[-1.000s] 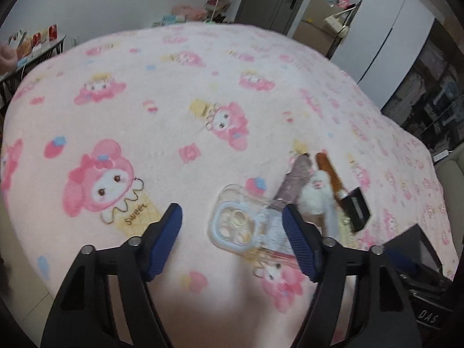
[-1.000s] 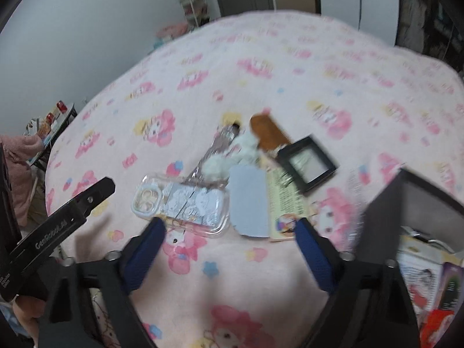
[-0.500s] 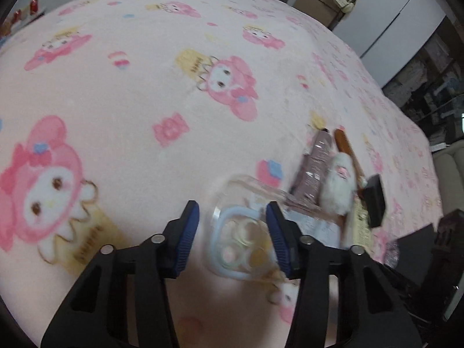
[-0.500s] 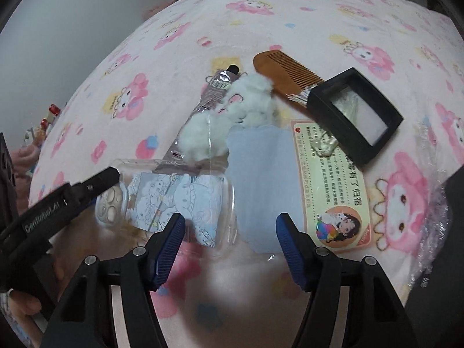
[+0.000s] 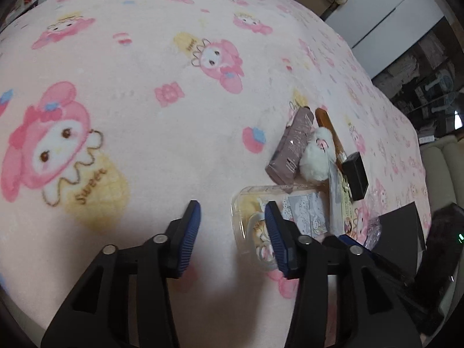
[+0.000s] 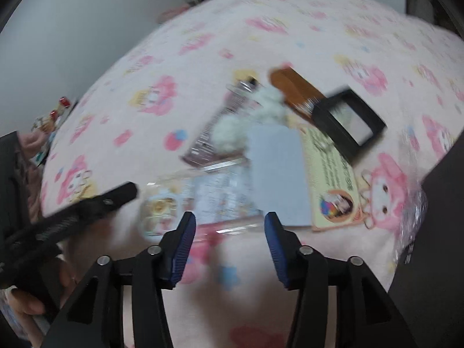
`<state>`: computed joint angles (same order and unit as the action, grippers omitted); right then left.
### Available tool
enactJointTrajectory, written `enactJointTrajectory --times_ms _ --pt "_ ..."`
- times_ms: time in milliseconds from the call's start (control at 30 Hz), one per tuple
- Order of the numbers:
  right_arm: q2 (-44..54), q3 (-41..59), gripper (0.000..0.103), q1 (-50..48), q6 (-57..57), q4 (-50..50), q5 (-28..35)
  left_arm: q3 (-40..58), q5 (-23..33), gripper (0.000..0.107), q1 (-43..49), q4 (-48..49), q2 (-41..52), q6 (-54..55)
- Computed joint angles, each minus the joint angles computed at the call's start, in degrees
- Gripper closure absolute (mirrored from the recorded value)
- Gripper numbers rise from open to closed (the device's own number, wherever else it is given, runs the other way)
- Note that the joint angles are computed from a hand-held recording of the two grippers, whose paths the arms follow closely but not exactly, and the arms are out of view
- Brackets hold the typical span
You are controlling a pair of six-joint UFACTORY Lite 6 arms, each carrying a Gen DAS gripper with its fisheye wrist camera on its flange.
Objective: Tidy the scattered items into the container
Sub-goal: 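Lower the left tool onto the clear phone case and close on it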
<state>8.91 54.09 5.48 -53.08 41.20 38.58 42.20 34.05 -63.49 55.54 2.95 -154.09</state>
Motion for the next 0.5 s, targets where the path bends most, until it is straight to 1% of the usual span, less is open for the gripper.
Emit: enactJointTrajectory --times_ms 33,100,200,233,267,300,333,367,400,433,467,500 --pt "2.6 1.5 0.056 -0.7 1.4 0.0 -0.4 1.2 0.1 0.053 -0.1 -0.7 1.4 1.2" --pt "6.7 4.4 0.043 -0.9 3.5 0.6 -2.0 2.6 -0.8 0.053 -0.3 -1.4 3.9 2.1" --pt "11.4 9.0 0.034 0.4 3.2 3.6 -1.7 3.2 -1.8 0.053 -0.6 0.5 6.2 -0.3" --pt "12.5 10.2 0.029 1.2 2.9 3.9 -1.7 3.7 -1.4 0.053 -0.6 0.3 6.8 -0.1" --pt "13.3 10.9 0.029 2.2 2.6 3.8 -2.2 3.7 -1.3 0.054 -0.6 0.8 7.0 -0.5" --pt "13.8 11.5 0.029 3.5 2.9 2.5 -3.0 3.0 -1.7 0.061 -0.7 2.5 6.5 -2.4" --pt "13.6 11.3 0.029 4.3 3.2 1.6 -3.4 1.6 -2.9 0.066 -0.8 5.9 5.7 -6.1" --pt "13.4 11.2 0.029 5.1 3.3 1.0 -3.2 0.3 -4.3 0.076 -1.0 10.8 5.0 -11.4" --pt "12.8 10.5 0.030 5.7 2.7 1.8 -2.3 -0.9 -5.4 0.077 -1.2 14.8 4.0 -16.1" --pt "12.7 10.2 0.035 5.4 0.8 3.8 1.0 -1.3 -5.4 0.081 -1.8 16.5 3.5 -18.4" --pt "12.7 10.4 0.045 5.1 0.1 5.4 4.3 -1.1 -4.7 0.082 -2.7 16.2 3.2 -18.3" --pt "12.3 10.4 0.049 5.0 0.5 6.1 5.8 -1.2 -3.9 0.082 -3.7 15.8 2.5 -18.1"
